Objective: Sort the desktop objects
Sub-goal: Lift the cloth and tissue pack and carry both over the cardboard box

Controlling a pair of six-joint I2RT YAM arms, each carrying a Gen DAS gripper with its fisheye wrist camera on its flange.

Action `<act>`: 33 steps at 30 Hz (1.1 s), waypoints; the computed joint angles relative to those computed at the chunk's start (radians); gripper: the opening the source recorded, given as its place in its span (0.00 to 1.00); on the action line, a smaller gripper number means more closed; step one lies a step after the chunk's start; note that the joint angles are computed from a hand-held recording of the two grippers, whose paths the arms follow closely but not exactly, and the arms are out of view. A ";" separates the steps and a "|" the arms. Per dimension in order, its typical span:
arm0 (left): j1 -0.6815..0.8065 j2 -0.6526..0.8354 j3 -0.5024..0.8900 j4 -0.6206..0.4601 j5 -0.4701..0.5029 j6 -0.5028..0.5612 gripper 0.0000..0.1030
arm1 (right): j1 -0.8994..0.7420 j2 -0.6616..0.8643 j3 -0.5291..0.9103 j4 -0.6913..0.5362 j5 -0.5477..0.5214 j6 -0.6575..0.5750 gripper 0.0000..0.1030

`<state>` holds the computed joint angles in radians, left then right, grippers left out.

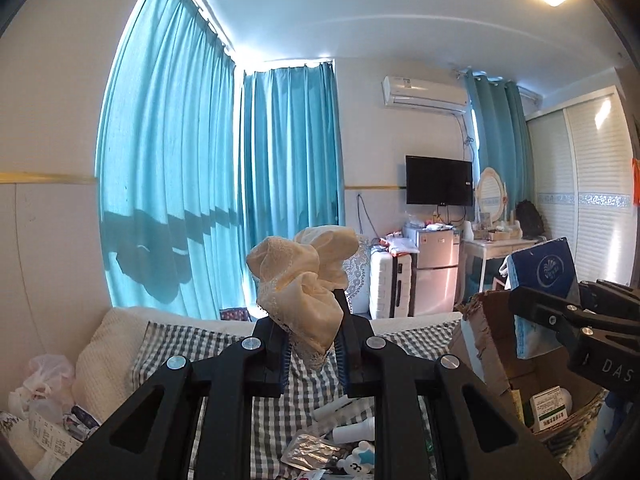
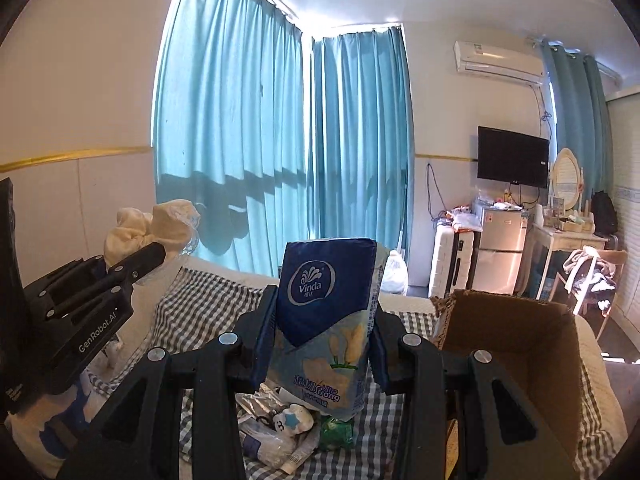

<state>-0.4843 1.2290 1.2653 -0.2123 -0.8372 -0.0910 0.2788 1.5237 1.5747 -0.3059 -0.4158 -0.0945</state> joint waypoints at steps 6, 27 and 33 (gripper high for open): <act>-0.060 0.038 0.037 0.028 -0.034 0.019 0.18 | -0.071 -0.017 -0.004 0.037 -0.060 0.010 0.38; -0.178 0.353 0.374 0.003 0.070 0.046 0.18 | -0.339 0.097 0.086 0.091 -0.209 0.067 0.38; -0.196 0.476 0.515 -0.022 0.091 0.062 0.18 | -0.386 0.131 0.105 0.112 -0.216 0.061 0.38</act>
<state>-0.6803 1.7048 1.7802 -0.2338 -0.7463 -0.0289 -0.1068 1.6547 1.6800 -0.1941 -0.6314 -0.0338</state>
